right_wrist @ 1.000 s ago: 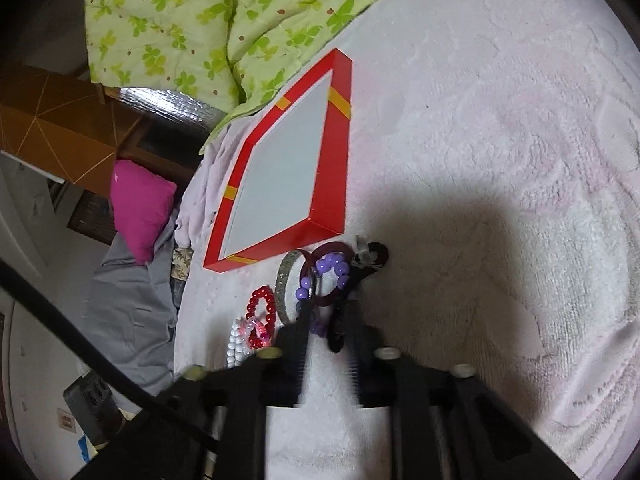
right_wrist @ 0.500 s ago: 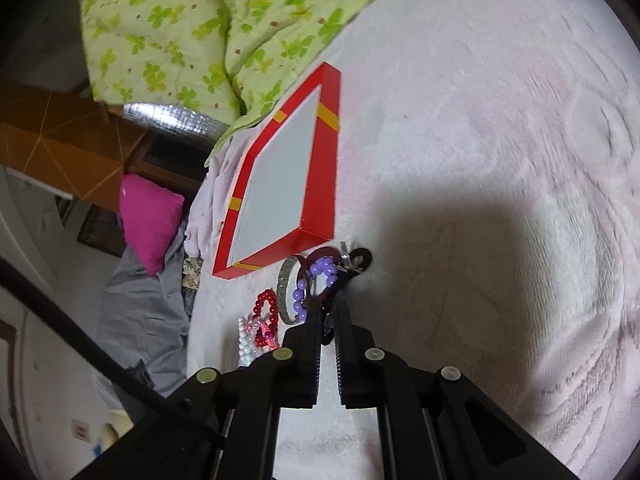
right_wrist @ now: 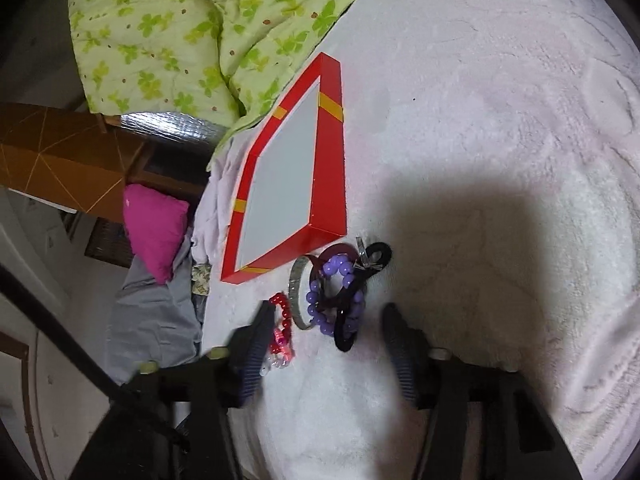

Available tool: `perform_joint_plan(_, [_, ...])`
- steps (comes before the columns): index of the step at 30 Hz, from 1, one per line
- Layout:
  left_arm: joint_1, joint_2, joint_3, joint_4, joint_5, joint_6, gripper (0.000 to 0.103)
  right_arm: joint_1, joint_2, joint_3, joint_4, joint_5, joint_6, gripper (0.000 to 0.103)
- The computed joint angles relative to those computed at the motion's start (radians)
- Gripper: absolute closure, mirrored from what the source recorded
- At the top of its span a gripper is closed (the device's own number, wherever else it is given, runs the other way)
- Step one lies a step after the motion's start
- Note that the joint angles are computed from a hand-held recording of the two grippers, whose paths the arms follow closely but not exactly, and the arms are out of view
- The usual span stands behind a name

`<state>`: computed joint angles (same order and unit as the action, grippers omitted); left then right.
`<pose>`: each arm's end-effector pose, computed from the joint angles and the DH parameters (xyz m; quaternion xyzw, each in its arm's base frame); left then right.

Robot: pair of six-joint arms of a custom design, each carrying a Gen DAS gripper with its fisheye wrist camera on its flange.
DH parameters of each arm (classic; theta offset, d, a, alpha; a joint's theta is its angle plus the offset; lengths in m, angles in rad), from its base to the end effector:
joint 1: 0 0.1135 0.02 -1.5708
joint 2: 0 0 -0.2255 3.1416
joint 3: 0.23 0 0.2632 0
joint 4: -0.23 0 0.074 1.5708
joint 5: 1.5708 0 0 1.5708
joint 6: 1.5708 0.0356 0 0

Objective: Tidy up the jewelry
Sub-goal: 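Grasp the black clip keychain with the right tool while the left tool grasps the white bead bracelet, then carry both items into the red tray and open both tools to release them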

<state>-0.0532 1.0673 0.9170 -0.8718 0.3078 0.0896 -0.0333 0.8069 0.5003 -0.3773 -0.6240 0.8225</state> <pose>0.2290 -0.0230 0.2399 0.1093 0.9458 -0.1427 0.2704 0.2068 0.0139 0.1912 0.2369 0.8368 0.4129 0.2704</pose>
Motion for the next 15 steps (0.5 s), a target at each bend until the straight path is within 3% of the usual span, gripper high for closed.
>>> perform_joint_plan(1, [-0.009,-0.012,-0.011,0.013,-0.007,-0.009,0.047,0.011,0.022,0.006,0.001,0.011,0.000,0.073])
perform_joint_plan(3, [-0.026,-0.038,-0.031,0.039,-0.003,-0.006,0.047,0.036,0.042,0.020,-0.011,0.052,-0.014,0.092])
perform_joint_plan(9, [-0.103,-0.022,-0.062,0.124,-0.061,-0.015,0.047,0.049,-0.045,0.023,-0.053,0.087,-0.046,0.094])
perform_joint_plan(13, [-0.140,0.005,-0.068,0.158,-0.065,-0.008,0.074,0.022,-0.111,0.009,-0.071,0.057,-0.050,0.094])
perform_joint_plan(15, [-0.164,0.023,-0.070,0.168,-0.093,0.003,0.080,-0.003,-0.142,-0.001,-0.074,0.032,-0.050,0.094])
